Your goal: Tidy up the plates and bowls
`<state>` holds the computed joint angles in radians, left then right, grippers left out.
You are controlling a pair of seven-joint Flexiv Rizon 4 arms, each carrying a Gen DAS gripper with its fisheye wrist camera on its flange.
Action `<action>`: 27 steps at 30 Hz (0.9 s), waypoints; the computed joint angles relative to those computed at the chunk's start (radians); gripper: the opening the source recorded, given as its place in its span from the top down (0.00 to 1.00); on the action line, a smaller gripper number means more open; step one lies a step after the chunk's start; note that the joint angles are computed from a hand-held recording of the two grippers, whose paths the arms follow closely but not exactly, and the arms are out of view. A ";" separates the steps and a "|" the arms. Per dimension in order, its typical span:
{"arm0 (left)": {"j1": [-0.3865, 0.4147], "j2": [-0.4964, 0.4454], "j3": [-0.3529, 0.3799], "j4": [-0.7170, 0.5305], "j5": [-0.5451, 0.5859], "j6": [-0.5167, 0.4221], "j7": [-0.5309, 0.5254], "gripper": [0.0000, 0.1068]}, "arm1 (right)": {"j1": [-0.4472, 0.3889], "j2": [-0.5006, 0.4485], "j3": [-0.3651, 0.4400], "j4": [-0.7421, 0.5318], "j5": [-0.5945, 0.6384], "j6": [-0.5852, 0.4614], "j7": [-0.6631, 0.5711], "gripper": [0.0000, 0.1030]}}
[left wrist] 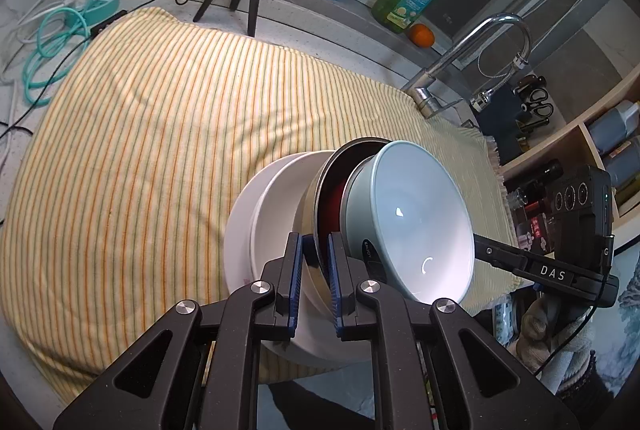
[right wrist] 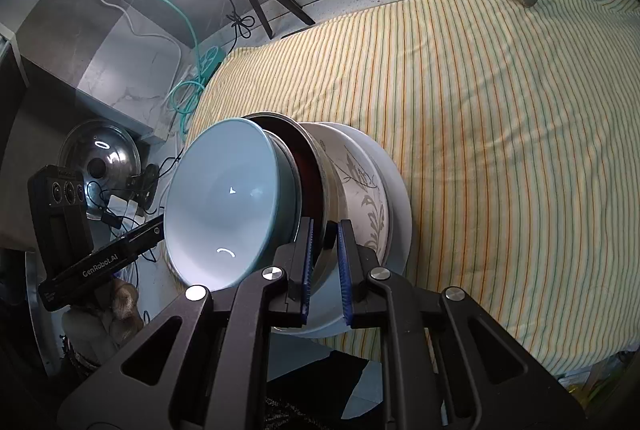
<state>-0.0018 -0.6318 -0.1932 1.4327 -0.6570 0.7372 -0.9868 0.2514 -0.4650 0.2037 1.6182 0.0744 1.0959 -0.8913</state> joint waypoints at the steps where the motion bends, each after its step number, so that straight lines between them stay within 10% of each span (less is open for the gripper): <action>1: 0.001 0.000 -0.001 0.000 0.000 -0.001 0.001 0.90 | 0.001 0.000 -0.001 0.000 -0.001 0.000 0.002 0.88; 8: 0.000 0.003 0.002 0.002 0.009 -0.005 0.009 0.90 | 0.013 0.009 -0.015 0.007 -0.026 -0.001 0.014 0.87; 16: 0.000 0.027 0.006 0.028 0.010 0.032 0.037 0.88 | 0.029 0.040 -0.044 0.050 -0.085 0.027 0.067 0.62; 27: -0.014 0.107 0.008 0.123 0.015 0.171 0.125 0.49 | 0.064 0.103 -0.087 0.125 -0.230 0.057 0.154 0.28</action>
<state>-0.0157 -0.5248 -0.1856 1.5552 -0.6424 0.9082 -0.8616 0.3152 -0.3623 0.1169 1.7437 -0.1559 1.1528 -0.7371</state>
